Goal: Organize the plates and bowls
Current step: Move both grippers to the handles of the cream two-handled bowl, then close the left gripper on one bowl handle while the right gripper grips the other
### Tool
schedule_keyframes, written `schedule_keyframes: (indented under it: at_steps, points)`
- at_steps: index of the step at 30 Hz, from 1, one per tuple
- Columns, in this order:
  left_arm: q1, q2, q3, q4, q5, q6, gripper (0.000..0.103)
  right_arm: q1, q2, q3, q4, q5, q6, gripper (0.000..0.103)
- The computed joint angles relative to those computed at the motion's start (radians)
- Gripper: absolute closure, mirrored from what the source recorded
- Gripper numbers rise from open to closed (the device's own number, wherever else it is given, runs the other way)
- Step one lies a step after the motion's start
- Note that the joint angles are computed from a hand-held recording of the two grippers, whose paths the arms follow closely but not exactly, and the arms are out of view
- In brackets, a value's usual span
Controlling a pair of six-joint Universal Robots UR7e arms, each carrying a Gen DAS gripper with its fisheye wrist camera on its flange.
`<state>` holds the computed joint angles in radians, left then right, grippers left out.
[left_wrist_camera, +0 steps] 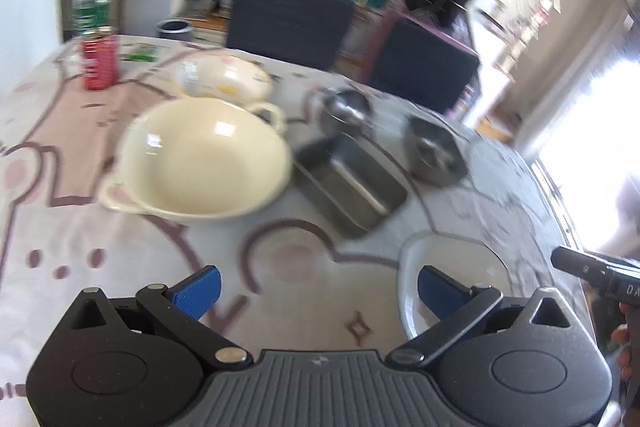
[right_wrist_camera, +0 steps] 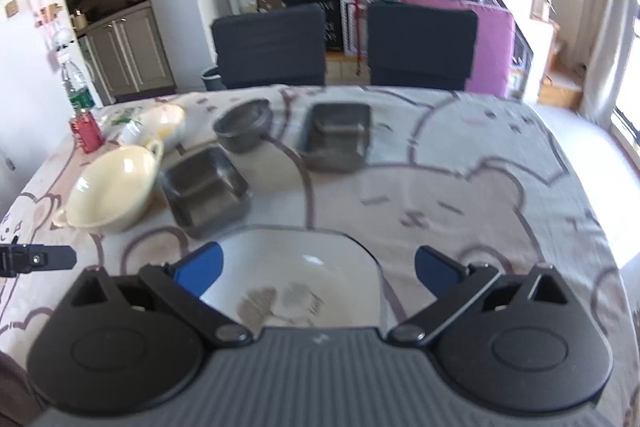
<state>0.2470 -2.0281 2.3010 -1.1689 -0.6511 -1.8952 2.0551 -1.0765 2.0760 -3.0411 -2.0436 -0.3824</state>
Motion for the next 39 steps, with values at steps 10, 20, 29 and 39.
schedule_keyframes:
  at_steps: [10, 20, 29, 39]
  points:
    - [0.003, -0.097, -0.086, 0.475, -0.026, -0.423, 0.000, 0.080, 0.238, -0.175, -0.055, 0.087, 0.000, 0.000]
    - [0.092, -0.185, -0.061, 0.542, 0.064, -0.400, 0.000, 0.127, 0.476, -0.452, 0.075, 0.197, 0.011, 0.000]
    - [0.186, -0.304, -0.013, 0.333, 0.167, -0.292, 0.002, 0.102, 0.670, -0.742, 0.289, 0.212, 0.149, 0.024]
    - [0.349, -0.370, 0.059, -0.109, 0.173, 0.052, 0.043, 0.079, 0.756, -0.807, 0.322, 0.207, 0.066, 0.079]
